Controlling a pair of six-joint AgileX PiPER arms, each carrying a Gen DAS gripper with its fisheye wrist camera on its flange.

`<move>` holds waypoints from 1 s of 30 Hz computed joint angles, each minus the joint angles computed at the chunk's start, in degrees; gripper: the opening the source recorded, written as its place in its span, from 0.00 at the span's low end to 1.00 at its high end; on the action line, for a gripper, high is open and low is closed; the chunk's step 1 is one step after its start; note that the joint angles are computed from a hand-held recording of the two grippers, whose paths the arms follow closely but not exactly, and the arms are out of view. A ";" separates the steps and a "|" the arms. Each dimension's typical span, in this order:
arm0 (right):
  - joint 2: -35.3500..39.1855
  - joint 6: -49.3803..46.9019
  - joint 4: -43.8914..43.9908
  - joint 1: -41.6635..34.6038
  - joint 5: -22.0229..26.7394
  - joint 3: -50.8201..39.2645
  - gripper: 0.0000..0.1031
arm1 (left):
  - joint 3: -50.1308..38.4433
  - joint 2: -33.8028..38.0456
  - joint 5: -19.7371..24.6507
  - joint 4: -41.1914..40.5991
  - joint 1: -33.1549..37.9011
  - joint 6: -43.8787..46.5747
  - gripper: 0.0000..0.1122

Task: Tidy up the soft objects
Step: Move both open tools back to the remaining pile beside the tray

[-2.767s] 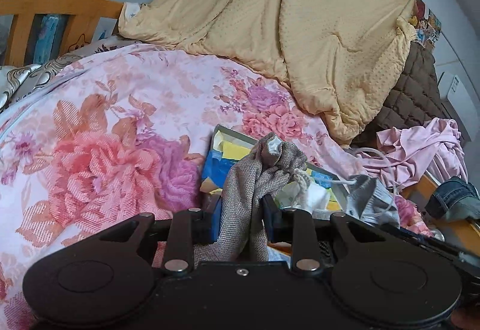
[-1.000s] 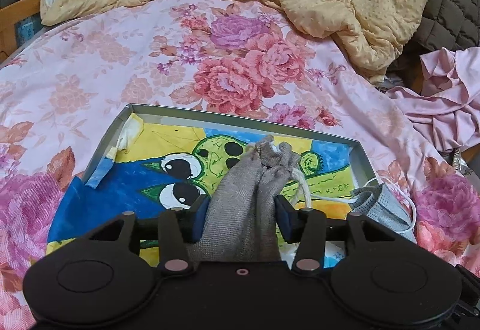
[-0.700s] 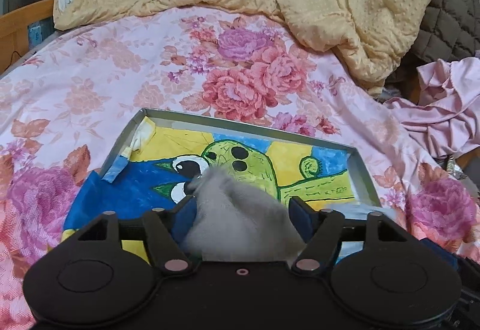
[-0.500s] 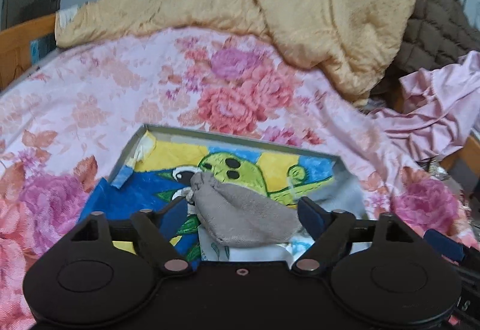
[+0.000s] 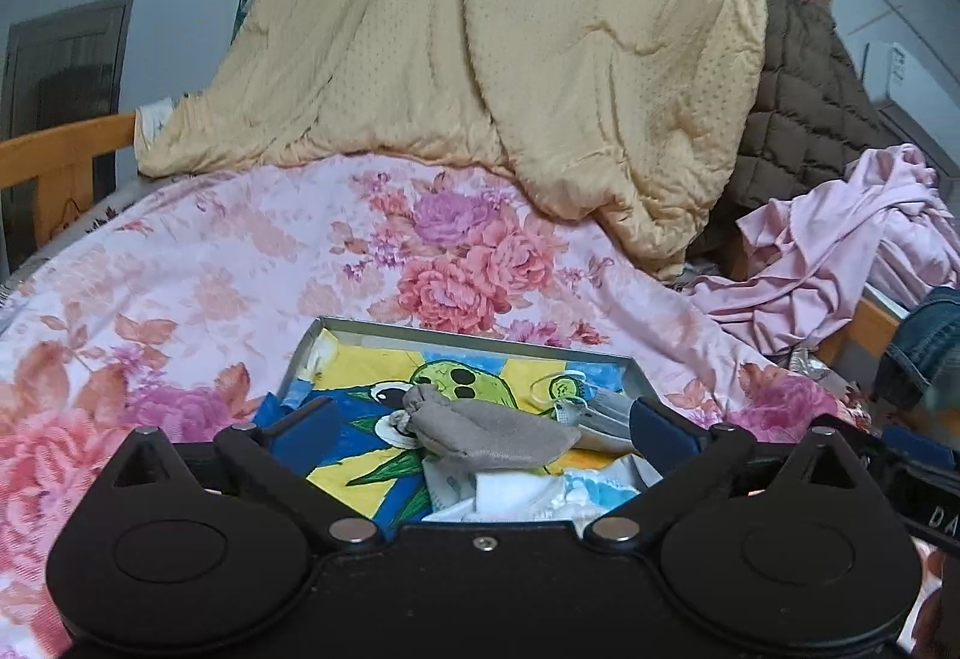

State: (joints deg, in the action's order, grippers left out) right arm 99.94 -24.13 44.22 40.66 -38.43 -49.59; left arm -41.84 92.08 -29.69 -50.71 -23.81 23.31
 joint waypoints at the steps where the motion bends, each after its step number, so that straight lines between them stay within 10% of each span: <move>1: -0.50 -0.56 1.06 0.79 -0.66 0.61 0.99 | 1.38 -1.03 -0.44 0.73 -0.29 -0.90 0.91; 30: -7.19 -8.70 25.20 22.27 -11.65 13.71 0.99 | 30.40 -15.58 -17.93 -4.78 -16.98 -11.64 0.91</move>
